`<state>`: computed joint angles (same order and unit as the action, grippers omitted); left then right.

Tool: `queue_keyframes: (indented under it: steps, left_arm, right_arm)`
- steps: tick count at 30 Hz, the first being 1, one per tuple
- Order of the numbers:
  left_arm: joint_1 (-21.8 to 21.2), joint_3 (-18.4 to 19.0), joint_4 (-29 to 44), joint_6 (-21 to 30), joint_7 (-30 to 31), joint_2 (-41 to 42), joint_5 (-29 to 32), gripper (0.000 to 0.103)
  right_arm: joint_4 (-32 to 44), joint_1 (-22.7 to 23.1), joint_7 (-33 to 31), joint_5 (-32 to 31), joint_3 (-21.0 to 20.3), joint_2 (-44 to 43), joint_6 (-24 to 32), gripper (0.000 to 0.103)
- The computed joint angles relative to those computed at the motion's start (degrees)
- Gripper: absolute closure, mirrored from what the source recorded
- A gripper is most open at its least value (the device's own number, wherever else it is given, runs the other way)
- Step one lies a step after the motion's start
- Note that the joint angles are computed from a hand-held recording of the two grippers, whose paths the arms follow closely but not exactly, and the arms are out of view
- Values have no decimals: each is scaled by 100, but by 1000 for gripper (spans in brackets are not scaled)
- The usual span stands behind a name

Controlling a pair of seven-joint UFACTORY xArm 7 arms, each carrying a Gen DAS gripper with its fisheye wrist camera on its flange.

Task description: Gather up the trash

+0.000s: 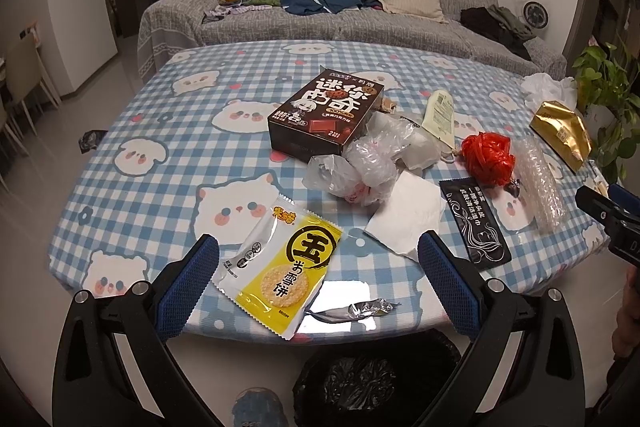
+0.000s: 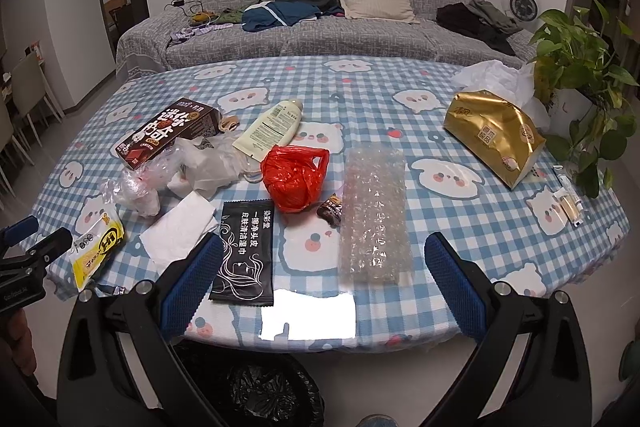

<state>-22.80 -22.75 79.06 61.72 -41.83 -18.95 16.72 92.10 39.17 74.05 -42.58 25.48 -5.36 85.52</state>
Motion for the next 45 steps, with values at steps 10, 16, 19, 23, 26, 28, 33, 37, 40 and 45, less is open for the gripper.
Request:
queue_keyframes:
  steps: [10, 16, 19, 23, 26, 28, 33, 37, 40, 45]
  left_arm:
    - [-5, -8, -58, 33, 30, -93, -31, 6]
    - [-9, -73, -71, 71, -13, -110, -13, 6]
    - [-6, -79, -79, 76, -23, -115, -25, 6]
    - [3, -20, -121, 85, 50, -115, -53, 6]
    - [16, 63, -127, 76, 144, -62, -123, 6]
    - [32, 132, -104, 80, 248, 13, -163, 6]
    - [43, 291, -126, 103, 444, 173, -292, 6]
    - [18, 431, -185, 105, 679, 264, -476, 7]
    - [3, 489, -233, 75, 884, 335, -523, 7]
    - [-24, 562, -284, 88, 1133, 460, -634, 8]
  right_arm:
    - [9, 3, -1, 1, -4, 7, -3, 6]
    - [-16, 1, -9, 7, -20, -11, -27, 6]
    - [-18, -8, -11, 7, -17, -9, -37, 6]
    - [12, -43, -63, 14, -39, 10, -71, 6]
    - [122, -60, -127, -6, -82, 137, -115, 6]
    - [225, -40, -169, -35, -136, 262, -134, 6]
    - [441, 73, -312, -77, -348, 563, -238, 6]
    - [541, 138, -423, -51, -536, 726, -355, 6]
    - [574, 153, -490, -7, -656, 806, -452, 7]
    - [683, 146, -616, 67, -814, 964, -589, 7]
